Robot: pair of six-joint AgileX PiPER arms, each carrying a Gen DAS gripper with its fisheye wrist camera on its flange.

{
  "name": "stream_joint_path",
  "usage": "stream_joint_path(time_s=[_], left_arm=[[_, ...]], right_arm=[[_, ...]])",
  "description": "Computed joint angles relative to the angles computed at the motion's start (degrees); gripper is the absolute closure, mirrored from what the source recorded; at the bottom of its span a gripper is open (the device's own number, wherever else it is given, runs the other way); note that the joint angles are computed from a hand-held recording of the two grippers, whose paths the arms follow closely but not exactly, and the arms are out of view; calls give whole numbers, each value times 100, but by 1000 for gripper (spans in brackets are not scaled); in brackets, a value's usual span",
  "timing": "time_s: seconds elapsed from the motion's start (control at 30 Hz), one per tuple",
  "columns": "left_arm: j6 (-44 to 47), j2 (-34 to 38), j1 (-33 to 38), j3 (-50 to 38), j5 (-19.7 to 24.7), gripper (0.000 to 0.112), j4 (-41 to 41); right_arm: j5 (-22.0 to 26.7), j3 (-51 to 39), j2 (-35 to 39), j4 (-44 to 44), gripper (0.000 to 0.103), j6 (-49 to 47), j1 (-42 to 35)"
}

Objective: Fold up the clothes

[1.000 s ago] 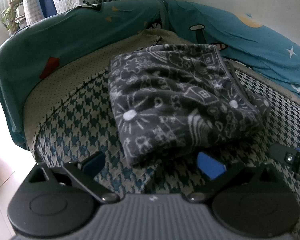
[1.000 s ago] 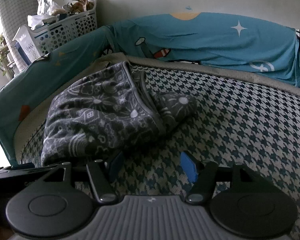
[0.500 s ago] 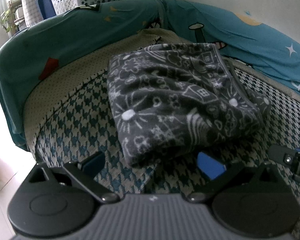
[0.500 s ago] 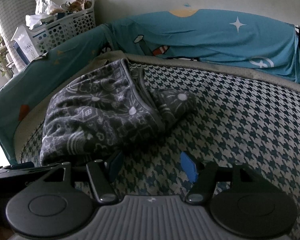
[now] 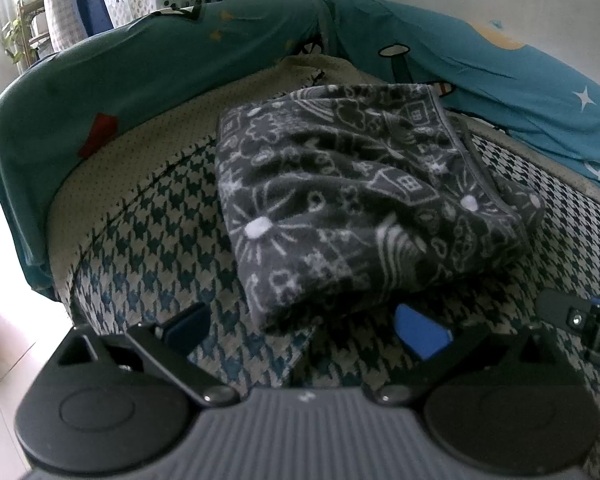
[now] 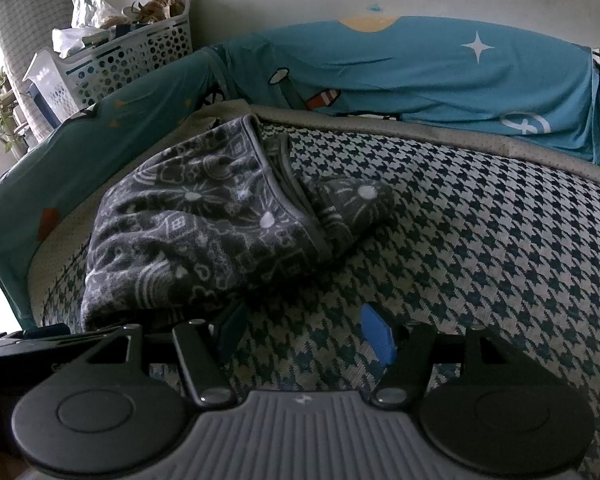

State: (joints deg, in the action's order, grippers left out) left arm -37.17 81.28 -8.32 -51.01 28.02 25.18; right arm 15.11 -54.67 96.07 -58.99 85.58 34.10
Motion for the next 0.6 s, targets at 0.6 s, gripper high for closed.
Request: stream_joint_path(time_s=[0.6], left_arm=[[-13, 84, 21, -80, 102, 10, -61]], right_arm=[[-34, -98, 69, 241, 38, -287, 17]])
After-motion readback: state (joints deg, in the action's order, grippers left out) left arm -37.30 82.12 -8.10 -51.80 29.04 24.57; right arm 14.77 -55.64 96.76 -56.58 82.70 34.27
